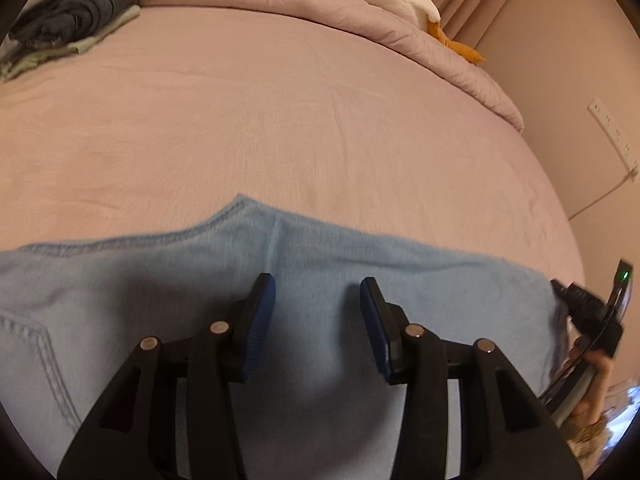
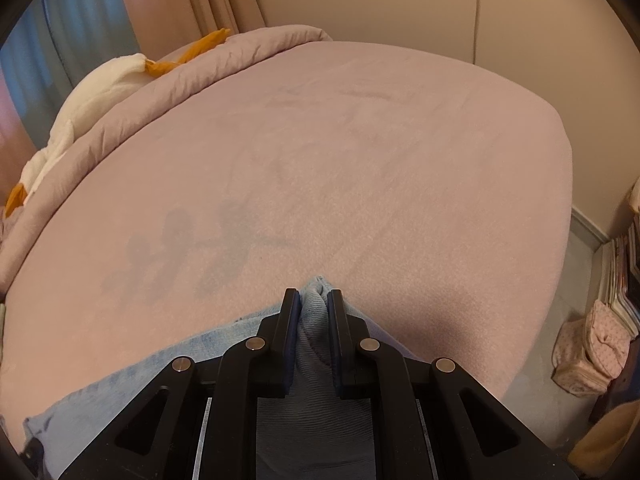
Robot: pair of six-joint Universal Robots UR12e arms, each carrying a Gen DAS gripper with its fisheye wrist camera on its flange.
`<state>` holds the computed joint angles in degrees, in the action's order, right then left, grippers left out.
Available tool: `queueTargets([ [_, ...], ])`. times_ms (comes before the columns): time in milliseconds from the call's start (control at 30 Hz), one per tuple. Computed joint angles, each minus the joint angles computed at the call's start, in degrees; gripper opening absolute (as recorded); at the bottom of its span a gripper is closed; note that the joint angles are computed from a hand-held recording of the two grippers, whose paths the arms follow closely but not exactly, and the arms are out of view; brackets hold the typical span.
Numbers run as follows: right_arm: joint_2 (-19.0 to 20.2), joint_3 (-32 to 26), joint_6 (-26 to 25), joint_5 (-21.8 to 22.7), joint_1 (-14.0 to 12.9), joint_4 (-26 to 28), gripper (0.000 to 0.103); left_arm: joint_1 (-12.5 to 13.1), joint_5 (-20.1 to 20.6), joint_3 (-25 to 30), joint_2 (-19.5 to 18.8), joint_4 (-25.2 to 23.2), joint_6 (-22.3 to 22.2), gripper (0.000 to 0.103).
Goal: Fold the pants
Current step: 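Open both tools and lift them off the folded jeans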
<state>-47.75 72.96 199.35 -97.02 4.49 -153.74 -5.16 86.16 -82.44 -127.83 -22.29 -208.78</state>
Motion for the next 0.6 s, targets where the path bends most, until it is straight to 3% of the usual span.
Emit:
queueTargets([
  [133, -0.2, 0.2, -0.4, 0.7, -0.2, 0.1, 0.010, -0.5, 1.5, -1.6, 1.2, -0.2, -0.3, 0.042],
  [300, -1.1, 1.3, -1.0, 1.1, -0.2, -0.1, 0.014, 0.0, -0.5, -4.2, 3.0, 0.8, -3.1, 0.042],
  [400, -2.4, 3.2, -1.3, 1.5, 0.0, -0.9, 0.026, 0.1, -0.8, -4.9, 3.9, 0.3, -4.1, 0.042],
  [467, -3.4, 4.4, -1.5, 1.8, 0.1, -1.7, 0.041, -0.1, -0.1, -5.4, 4.5, 0.0, -4.2, 0.042],
  [600, -4.6, 5.6, -3.8, 1.3, 0.7, -1.6, 0.053, -0.6, 1.5, -5.5, 5.4, -1.5, -3.8, 0.044],
])
